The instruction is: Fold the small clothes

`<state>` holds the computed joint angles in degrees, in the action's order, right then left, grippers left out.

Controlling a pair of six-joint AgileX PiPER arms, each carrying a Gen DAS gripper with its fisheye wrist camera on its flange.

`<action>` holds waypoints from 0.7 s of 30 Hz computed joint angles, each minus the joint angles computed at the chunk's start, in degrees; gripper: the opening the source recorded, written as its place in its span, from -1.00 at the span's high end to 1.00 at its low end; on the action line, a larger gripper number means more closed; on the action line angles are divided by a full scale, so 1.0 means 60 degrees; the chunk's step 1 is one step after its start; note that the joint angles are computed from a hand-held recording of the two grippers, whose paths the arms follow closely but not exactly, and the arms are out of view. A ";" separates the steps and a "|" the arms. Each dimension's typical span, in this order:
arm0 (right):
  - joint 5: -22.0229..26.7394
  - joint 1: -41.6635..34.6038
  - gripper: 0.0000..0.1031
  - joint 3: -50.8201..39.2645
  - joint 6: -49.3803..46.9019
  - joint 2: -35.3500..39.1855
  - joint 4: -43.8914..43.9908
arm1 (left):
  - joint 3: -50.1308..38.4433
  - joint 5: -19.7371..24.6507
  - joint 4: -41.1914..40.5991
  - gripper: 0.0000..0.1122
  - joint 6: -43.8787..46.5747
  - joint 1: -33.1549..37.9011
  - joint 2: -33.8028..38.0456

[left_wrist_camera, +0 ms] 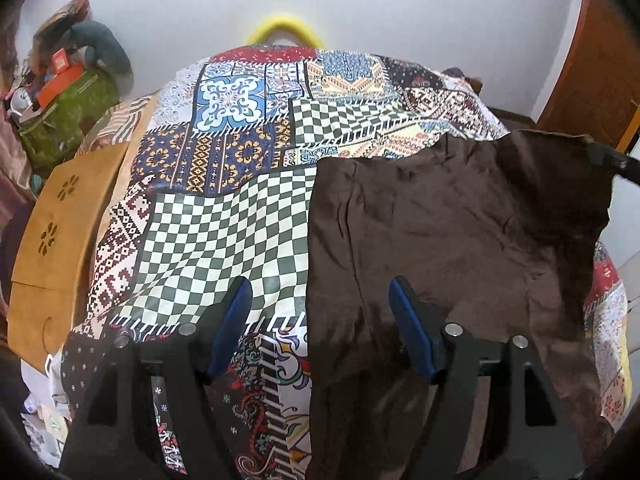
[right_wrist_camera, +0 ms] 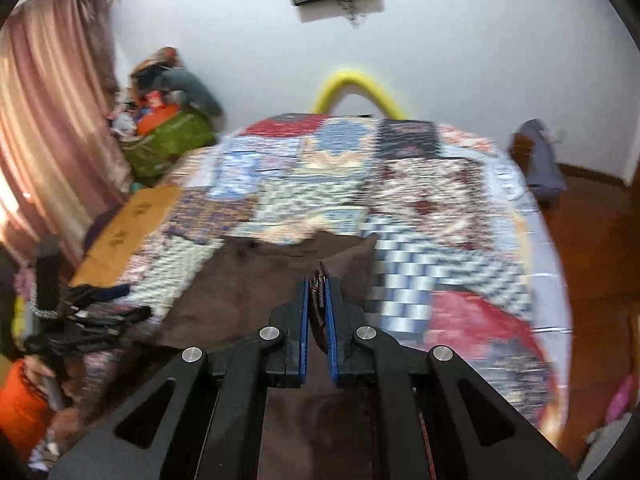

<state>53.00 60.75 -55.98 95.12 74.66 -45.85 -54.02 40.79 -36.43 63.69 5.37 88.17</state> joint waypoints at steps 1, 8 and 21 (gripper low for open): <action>-0.0297 -0.0148 0.87 -0.0160 -0.0087 0.0317 0.0020 | 0.0006 0.0091 -0.0052 -0.25 0.0060 0.0069 -0.0033; -0.1960 -0.1151 0.81 -0.1131 -0.1188 0.2275 0.1108 | 0.0326 -0.0239 0.0158 -0.25 0.0309 0.0103 -0.0168; -0.0428 -0.0107 0.44 -0.1092 -0.1239 0.1698 0.0763 | 0.0352 -0.0454 0.0056 -0.25 0.0367 0.0063 -0.0014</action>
